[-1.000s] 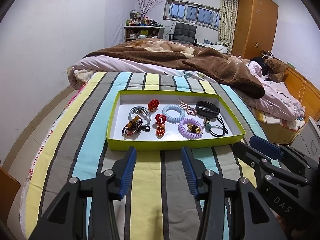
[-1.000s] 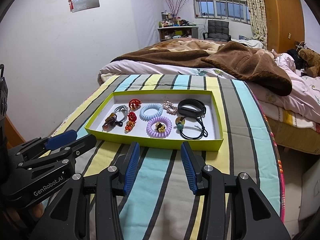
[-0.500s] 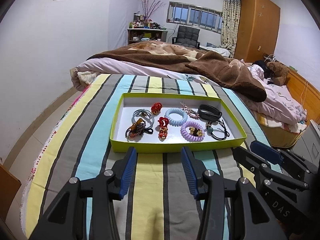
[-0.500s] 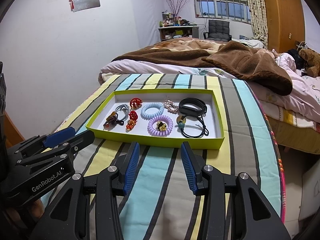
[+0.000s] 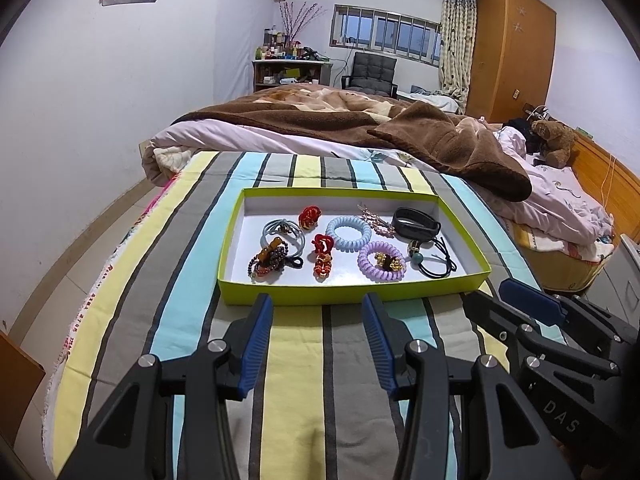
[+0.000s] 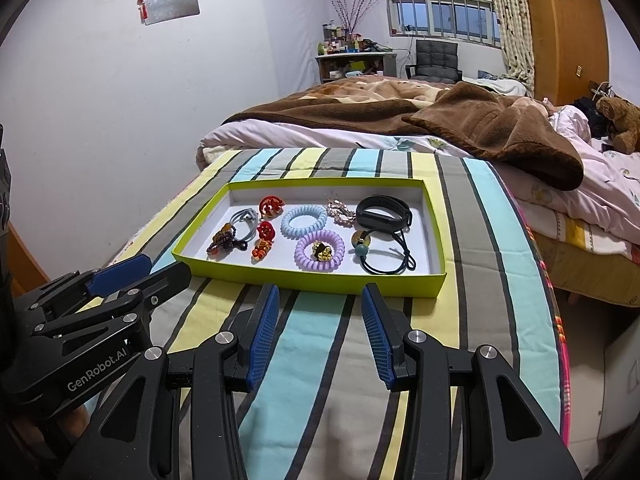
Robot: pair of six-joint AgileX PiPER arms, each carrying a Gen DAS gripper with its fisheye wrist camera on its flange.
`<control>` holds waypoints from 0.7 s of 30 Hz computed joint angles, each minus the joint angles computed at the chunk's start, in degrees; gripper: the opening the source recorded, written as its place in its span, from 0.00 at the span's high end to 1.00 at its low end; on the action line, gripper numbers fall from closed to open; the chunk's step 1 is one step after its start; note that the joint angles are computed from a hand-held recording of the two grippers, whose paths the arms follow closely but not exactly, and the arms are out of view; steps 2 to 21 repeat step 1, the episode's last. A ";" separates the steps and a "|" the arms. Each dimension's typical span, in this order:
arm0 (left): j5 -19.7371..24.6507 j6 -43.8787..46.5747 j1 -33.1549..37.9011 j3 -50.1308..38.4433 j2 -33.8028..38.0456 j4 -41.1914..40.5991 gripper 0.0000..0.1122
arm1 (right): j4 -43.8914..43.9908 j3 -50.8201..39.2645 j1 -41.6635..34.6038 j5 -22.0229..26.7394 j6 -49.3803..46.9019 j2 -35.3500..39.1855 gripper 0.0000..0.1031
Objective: Organize jewelry
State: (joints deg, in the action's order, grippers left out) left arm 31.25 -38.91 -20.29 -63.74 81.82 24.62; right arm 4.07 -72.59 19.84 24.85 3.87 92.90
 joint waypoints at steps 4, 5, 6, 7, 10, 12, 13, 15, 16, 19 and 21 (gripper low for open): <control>0.04 -0.27 -0.08 0.10 -0.10 0.17 0.57 | 0.08 0.07 -0.02 -0.03 -0.11 -0.07 0.58; 0.04 -0.27 -0.08 0.10 -0.10 0.17 0.57 | 0.08 0.07 -0.02 -0.03 -0.11 -0.07 0.58; 0.04 -0.27 -0.08 0.10 -0.10 0.17 0.57 | 0.08 0.07 -0.02 -0.03 -0.11 -0.07 0.58; 0.04 -0.27 -0.08 0.10 -0.10 0.17 0.57 | 0.08 0.07 -0.02 -0.03 -0.11 -0.07 0.58; 0.04 -0.27 -0.08 0.10 -0.10 0.17 0.57 | 0.08 0.07 -0.02 -0.03 -0.11 -0.07 0.58; 0.04 -0.27 -0.08 0.10 -0.10 0.17 0.57 | 0.08 0.07 -0.02 -0.03 -0.11 -0.07 0.58; 0.04 -0.27 -0.08 0.10 -0.10 0.17 0.57 | 0.08 0.07 -0.02 -0.03 -0.11 -0.07 0.58; 0.04 -0.27 -0.08 0.10 -0.10 0.17 0.57 | 0.08 0.07 -0.02 -0.03 -0.11 -0.07 0.58; 0.04 -0.27 -0.08 0.10 -0.10 0.17 0.57 | 0.08 0.07 -0.02 -0.03 -0.11 -0.07 0.58; 0.04 -0.27 -0.08 0.10 -0.10 0.17 0.57 | 0.08 0.07 -0.02 -0.03 -0.11 -0.07 0.58; 0.04 -0.27 -0.08 0.10 -0.10 0.17 0.57 | 0.08 0.07 -0.02 -0.03 -0.11 -0.07 0.58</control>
